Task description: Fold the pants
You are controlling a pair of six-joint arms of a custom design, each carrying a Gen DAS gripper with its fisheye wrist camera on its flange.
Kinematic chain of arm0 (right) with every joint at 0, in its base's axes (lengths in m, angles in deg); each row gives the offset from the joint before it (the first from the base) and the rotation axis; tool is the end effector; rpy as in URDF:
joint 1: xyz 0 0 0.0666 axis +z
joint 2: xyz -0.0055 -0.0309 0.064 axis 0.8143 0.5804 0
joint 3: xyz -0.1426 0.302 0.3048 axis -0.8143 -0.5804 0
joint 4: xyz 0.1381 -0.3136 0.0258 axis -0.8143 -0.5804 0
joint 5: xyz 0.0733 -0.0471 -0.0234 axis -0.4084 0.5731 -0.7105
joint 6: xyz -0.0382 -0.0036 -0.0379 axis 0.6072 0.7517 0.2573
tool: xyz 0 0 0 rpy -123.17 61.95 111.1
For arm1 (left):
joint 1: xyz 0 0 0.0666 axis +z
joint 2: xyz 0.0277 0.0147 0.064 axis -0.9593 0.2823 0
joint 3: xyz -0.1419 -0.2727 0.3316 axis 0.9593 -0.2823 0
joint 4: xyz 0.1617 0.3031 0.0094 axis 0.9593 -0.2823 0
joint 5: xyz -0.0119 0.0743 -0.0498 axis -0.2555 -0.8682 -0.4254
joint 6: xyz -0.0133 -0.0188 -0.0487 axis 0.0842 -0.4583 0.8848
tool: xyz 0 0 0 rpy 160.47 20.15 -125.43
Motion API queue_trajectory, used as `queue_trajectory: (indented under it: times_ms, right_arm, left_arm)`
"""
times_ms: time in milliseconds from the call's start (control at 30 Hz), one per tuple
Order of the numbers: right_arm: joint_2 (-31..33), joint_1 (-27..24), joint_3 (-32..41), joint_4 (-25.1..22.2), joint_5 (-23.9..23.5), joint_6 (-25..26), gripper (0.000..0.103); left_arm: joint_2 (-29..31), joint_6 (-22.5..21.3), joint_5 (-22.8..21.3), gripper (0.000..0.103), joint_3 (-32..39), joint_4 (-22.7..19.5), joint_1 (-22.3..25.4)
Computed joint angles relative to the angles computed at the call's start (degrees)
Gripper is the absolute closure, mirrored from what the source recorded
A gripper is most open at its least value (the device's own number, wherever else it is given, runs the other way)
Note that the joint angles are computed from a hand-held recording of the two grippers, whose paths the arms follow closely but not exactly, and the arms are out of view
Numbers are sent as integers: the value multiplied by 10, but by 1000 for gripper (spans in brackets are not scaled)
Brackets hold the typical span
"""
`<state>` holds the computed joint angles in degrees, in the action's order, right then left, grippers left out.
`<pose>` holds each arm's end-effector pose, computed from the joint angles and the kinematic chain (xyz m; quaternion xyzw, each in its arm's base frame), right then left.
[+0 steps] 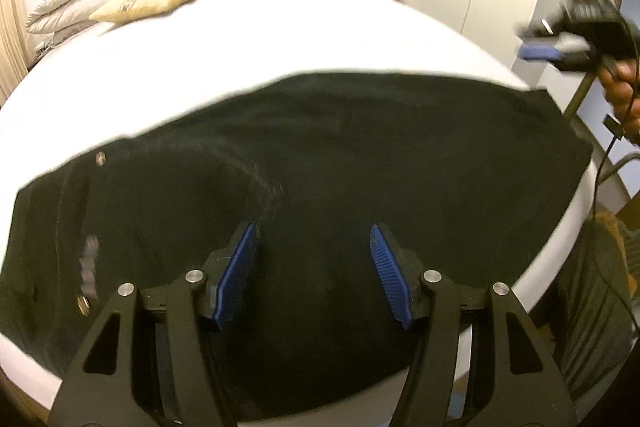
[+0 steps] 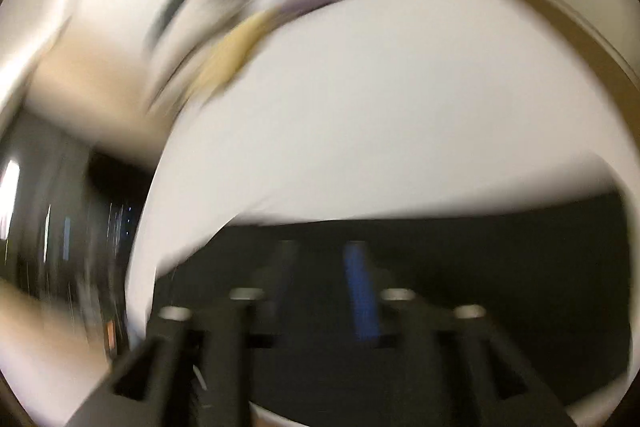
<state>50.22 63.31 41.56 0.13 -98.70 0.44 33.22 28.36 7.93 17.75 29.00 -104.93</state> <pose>0.4362 0.0851 0.4691 -0.0065 0.9200 0.3110 0.2384 0.2969 -0.1782 0.4071 0.1616 0.9290 -0.0848 0.3220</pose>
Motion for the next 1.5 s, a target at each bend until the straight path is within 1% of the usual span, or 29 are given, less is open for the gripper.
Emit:
queue_trajectory:
  times_ms: [67,100,167,200,233,267,300,333,367,400,467,500,567,600,633,733,867,967,1033,1100,1133,1167,1200,1267,1300,1333,1400,1467,1500]
  right_arm:
    - [59,61,91,-42,10,78,54]
    - [104,90,156,-79,14,122,54]
    - [168,118,241,-139,18,141,54]
    - [205,128,290,-178,10,151,54]
    - [246,140,347,-211,17,163,54]
    - [265,150,374,-231,38,176,54]
    - [270,164,374,-239,59,188,54]
    - [261,164,346,-243,66,204,54]
    - [269,165,348,-242,69,205,54]
    - [276,165,352,-250,72,210,54]
    - [289,167,364,-271,74,221,54]
    - [296,171,375,-286,83,229,54]
    - [302,179,379,-308,105,250,62]
    - [303,180,376,-311,113,259,76]
    - [302,181,372,-311,126,263,93]
    - [298,179,353,-287,141,255,99]
    - [282,188,322,-248,194,244,101]
    - [274,188,308,-216,226,206,103]
    - [275,183,300,-203,270,180,103]
    - [273,166,291,-196,242,148,103]
    - [266,165,285,-189,246,141,102]
    - [248,162,270,-167,234,140,102]
    - [231,160,258,-145,204,137,102]
    - [213,161,258,-136,152,139,102]
    - [207,167,260,-131,114,157,102]
    - [210,173,268,-141,106,172,102]
    - [237,189,296,-189,102,195,102]
    - [257,195,300,-209,133,195,103]
    - [268,190,298,-214,163,186,103]
  left_arm:
    - [8,-8,2,45,15,6,21]
    - [10,-11,3,45,19,8,31]
    - [22,-17,12,45,33,13,60]
    - [27,-20,15,45,39,12,69]
    - [36,-20,15,45,47,8,79]
    - [44,-20,18,45,55,5,91]
    - [50,-21,24,45,60,4,100]
    - [59,-24,33,45,66,3,110]
    - [66,-26,35,45,70,-1,116]
    - [72,-28,39,45,72,-6,121]
    - [85,-32,52,45,75,-12,132]
    - [89,-34,52,45,74,-10,134]
    - [90,-34,49,45,66,1,133]
    - [90,-33,47,45,62,6,130]
    - [91,-34,47,45,62,8,132]
    - [84,-26,41,45,48,16,122]
    - [80,-20,28,45,32,31,111]
    - [74,-19,15,45,18,45,103]
    - [71,-18,9,45,9,53,98]
    - [70,-16,8,45,4,61,97]
    - [68,-15,7,45,1,63,96]
    - [68,-15,6,45,0,65,96]
    - [67,-14,4,44,-2,67,94]
    - [67,-13,1,44,-5,72,92]
    - [67,-13,-1,44,-5,72,91]
    - [67,-12,-1,44,-6,73,90]
    - [65,-9,-1,44,-7,73,89]
    - [64,-7,1,44,-9,76,89]
    - [63,-7,2,44,-10,77,89]
